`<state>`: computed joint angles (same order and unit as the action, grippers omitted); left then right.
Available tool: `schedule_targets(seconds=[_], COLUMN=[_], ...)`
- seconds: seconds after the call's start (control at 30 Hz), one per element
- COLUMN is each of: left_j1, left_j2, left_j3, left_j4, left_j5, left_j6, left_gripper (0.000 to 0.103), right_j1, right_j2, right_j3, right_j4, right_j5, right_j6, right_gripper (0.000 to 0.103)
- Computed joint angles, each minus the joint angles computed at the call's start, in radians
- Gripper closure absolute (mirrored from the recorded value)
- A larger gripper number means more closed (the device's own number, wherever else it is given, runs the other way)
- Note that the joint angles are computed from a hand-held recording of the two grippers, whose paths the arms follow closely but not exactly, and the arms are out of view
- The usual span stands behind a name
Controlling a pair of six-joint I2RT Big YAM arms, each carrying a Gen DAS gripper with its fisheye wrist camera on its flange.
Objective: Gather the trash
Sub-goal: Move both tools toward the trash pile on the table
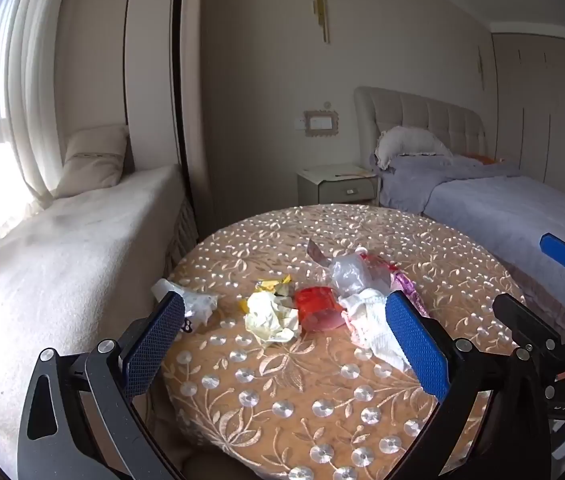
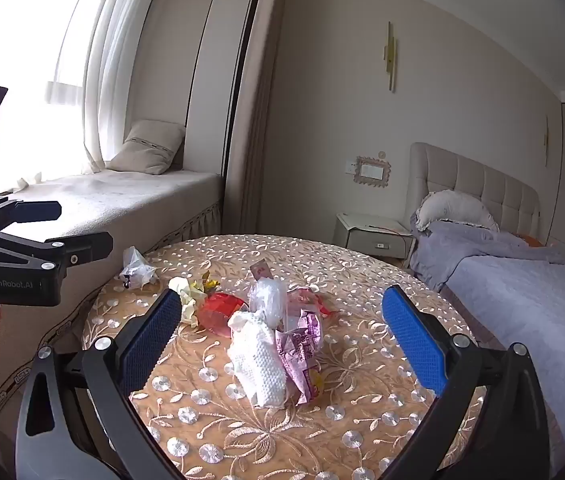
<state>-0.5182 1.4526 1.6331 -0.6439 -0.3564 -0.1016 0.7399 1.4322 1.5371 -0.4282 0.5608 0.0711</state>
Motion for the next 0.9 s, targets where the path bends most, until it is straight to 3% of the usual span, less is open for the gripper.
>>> schedule_targets(seconds=[0.13,0.2,0.27,0.3,0.5,0.57,0.67,0.8,0.9], left_j1=[0.003,-0.019,-0.014,0.006,0.023,0.017,0.026,0.032,0.047], left_j2=[0.005,0.015,0.023,0.020,0.024,0.017,0.020,0.014,0.010], left_j3=[0.010,0.017,0.009,0.011,-0.002,-0.014,-0.011,-0.020,-0.026], left_j4=[-0.018,-0.015,0.000,-0.007,0.019,0.032,0.025,0.034,0.039], left_j5=[0.078,0.013,-0.001,0.031,0.029,0.026,0.044,0.038,0.100], left_j6=[-0.005,0.006,0.002,-0.002,0.016,0.030,0.014,0.005,-0.029], left_gripper=[0.005,0.005,0.005,0.005,0.005,0.005,0.005,0.005,0.005], right_j1=[0.001,0.000,-0.002,-0.002,-0.006,-0.011,-0.001,-0.008,-0.023], right_j2=[0.002,0.003,0.006,0.010,0.003,0.000,0.015,0.017,0.025], right_j3=[0.002,0.005,0.007,0.010,-0.045,-0.030,-0.010,-0.007,0.008], right_j4=[-0.001,-0.003,-0.001,-0.001,0.136,0.098,0.066,0.034,-0.009], right_j5=[0.012,0.013,0.017,0.023,0.025,0.004,0.049,-0.015,-0.080], right_j6=[-0.006,-0.004,-0.004,-0.004,-0.043,-0.085,-0.138,-0.103,-0.046], right_gripper=[0.003,0.003,0.003,0.003,0.003,0.003,0.003,0.003,0.003])
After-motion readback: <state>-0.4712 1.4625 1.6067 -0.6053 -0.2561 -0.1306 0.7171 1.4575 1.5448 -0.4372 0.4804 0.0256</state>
